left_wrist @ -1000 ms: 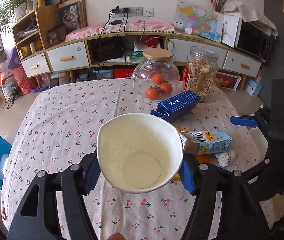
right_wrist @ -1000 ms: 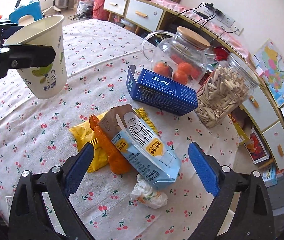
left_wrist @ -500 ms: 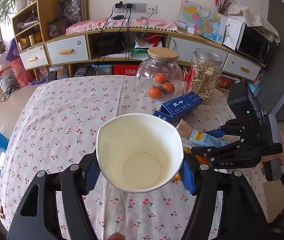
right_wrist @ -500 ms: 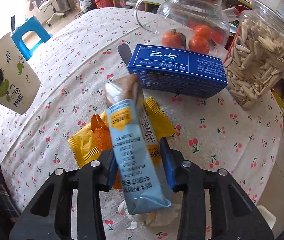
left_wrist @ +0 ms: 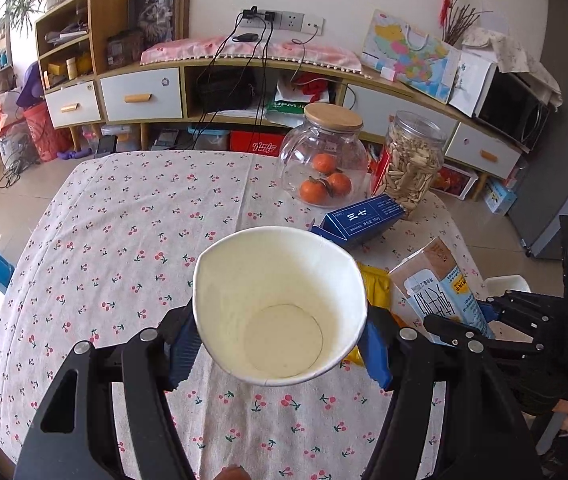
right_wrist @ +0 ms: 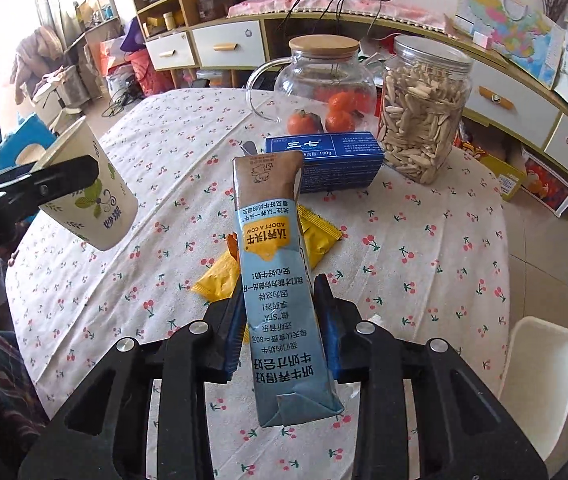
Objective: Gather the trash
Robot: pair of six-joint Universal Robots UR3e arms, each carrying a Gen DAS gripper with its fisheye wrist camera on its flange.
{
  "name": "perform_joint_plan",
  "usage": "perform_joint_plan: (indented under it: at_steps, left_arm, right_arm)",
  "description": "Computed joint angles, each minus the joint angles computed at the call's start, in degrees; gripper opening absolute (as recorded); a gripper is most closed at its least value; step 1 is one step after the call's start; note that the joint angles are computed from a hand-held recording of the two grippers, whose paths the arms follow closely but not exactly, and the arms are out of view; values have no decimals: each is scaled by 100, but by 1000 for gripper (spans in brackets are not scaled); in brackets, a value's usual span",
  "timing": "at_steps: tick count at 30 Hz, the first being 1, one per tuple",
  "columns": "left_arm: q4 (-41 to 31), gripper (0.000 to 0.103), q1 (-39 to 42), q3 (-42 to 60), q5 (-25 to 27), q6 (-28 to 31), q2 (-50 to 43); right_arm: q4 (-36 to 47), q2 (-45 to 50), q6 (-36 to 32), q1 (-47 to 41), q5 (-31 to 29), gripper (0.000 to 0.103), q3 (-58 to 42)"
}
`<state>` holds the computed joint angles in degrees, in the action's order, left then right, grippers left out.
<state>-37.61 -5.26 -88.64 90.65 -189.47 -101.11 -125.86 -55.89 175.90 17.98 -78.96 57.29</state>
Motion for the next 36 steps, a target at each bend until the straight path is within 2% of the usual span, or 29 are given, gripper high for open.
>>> perform_joint_plan:
  at_steps: [5, 12, 17, 26, 36]
  left_arm:
    - [61, 65, -38, -101, -54, -64, 31]
    - [367, 65, -286, -146, 221, -299, -159]
    - [704, 65, -490, -158, 472, -589, -316]
    - [874, 65, -1060, 304, 1089, -934, -693]
    - [653, 65, -1659, 1163, 1251, -1236, -1291]
  right_arm:
    - [-1119, -415, 751, 44, -267, 31, 993]
    - [-1953, -376, 1056, 54, -833, 31, 1489]
    - [-2261, -487, 1222, 67, -1074, 31, 1683]
    - [-2792, -868, 1274, -58, -1331, 31, 2195]
    - [-3193, -1457, 1392, -533, -1365, 29, 2912]
